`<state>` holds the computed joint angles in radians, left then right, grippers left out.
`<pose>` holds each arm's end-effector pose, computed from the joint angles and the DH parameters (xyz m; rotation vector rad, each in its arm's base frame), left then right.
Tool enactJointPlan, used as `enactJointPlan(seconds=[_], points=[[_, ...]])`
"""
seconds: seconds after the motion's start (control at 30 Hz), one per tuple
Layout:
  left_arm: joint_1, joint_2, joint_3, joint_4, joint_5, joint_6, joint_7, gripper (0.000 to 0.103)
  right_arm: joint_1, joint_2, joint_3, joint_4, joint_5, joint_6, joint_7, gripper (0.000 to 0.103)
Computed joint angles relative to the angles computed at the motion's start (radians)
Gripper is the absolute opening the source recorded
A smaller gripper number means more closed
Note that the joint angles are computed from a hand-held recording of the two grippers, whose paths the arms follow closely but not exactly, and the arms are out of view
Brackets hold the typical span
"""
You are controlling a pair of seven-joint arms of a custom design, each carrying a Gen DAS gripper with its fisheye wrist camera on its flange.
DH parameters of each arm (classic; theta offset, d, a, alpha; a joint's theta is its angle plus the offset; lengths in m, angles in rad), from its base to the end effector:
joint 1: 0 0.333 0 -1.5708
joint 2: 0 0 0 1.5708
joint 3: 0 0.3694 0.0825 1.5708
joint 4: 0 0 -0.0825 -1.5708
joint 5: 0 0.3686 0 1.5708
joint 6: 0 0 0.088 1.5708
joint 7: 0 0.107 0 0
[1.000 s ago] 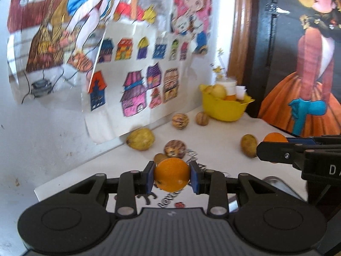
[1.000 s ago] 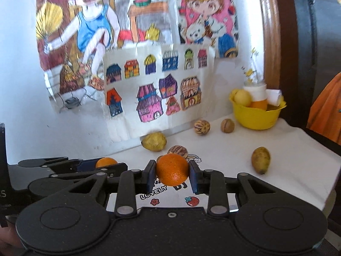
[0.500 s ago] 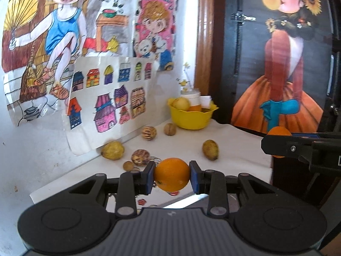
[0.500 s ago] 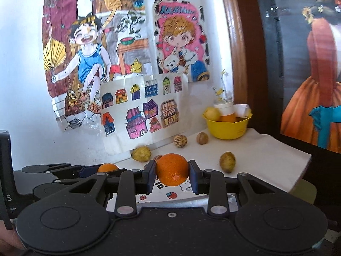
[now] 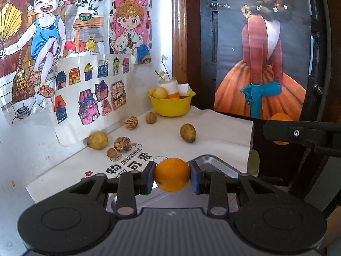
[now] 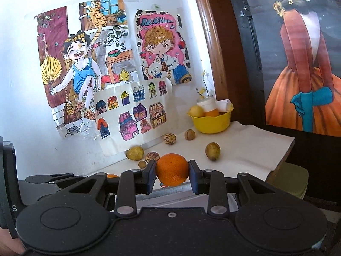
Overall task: Organize fruits
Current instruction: 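Carry both held oranges over the metal tray with both tools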
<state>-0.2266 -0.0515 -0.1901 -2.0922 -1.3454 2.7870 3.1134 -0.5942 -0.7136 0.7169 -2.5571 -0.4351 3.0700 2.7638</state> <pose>0.5208 -0.1844 0.5625 -0.8840 2.2667 -1.3042 0.3727 0.1577 0.5945 -1.0735 1.8367 -0.9877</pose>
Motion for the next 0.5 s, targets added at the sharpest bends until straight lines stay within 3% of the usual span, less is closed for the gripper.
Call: enactJointPlan(seconds=[0.5], points=[[0.005, 0.097, -0.037, -0.013, 0.194, 0.036, -0.181, 0.037, 0.009, 0.115, -0.011, -0.052, 0.004, 0.02, 0.005, 0.034]])
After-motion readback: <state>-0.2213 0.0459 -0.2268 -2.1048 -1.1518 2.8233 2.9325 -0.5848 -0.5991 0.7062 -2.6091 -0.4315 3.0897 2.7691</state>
